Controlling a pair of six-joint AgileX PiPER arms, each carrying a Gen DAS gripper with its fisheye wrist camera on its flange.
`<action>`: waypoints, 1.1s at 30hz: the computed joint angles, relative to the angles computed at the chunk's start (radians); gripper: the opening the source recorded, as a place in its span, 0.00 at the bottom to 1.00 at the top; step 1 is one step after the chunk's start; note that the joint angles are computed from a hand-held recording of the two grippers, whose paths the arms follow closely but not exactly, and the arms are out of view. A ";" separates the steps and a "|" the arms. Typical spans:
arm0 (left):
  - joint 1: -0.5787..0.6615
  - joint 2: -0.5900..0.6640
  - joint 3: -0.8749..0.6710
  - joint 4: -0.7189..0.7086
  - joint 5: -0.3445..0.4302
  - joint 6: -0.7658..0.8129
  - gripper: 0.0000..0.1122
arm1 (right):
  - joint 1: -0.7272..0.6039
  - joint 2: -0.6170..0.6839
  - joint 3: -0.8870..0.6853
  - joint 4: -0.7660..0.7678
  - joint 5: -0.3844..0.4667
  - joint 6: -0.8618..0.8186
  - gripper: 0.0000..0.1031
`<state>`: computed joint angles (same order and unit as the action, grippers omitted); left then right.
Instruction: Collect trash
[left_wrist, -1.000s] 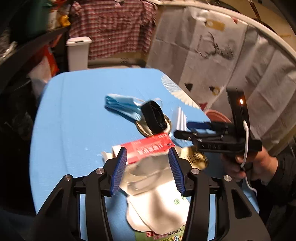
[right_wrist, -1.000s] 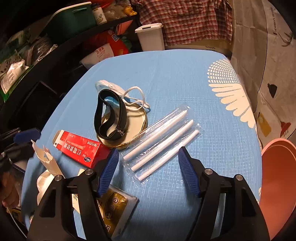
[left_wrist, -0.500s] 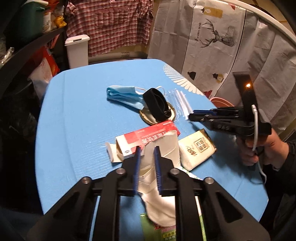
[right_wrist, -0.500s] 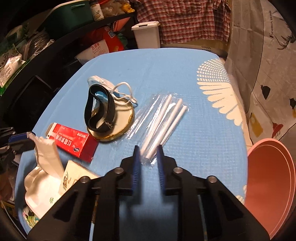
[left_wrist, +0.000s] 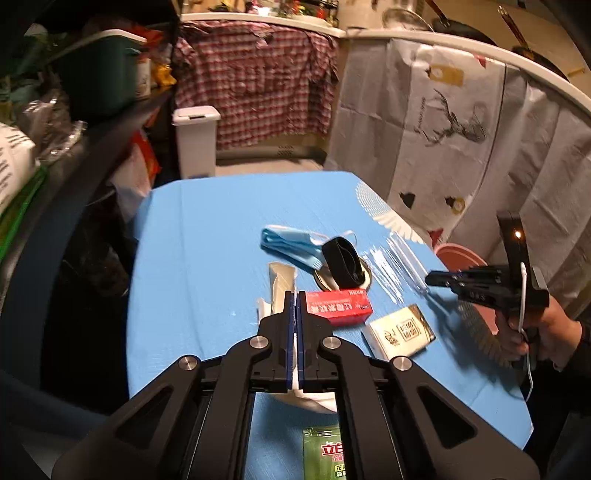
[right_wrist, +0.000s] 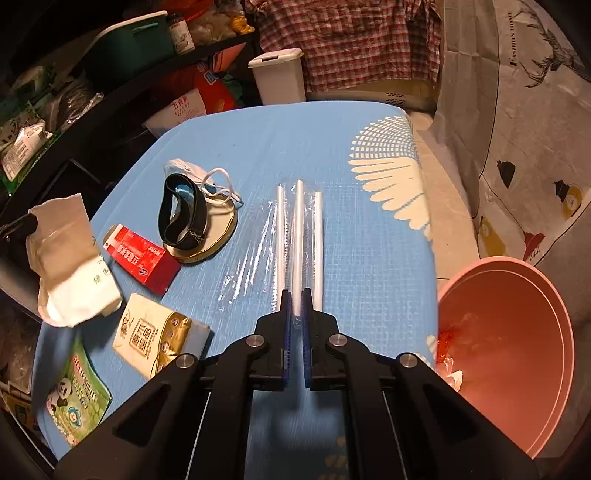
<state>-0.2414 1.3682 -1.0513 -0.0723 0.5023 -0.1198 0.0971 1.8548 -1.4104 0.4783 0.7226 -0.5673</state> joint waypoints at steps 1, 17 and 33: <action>-0.003 -0.004 0.000 0.005 0.006 -0.008 0.01 | -0.003 -0.005 0.004 0.004 0.003 -0.007 0.05; -0.013 0.056 -0.012 0.173 0.141 -0.173 0.34 | 0.016 -0.006 0.027 -0.059 -0.003 0.017 0.40; 0.039 0.097 -0.006 0.066 0.146 -0.103 0.41 | 0.035 0.012 0.016 -0.033 -0.019 0.010 0.47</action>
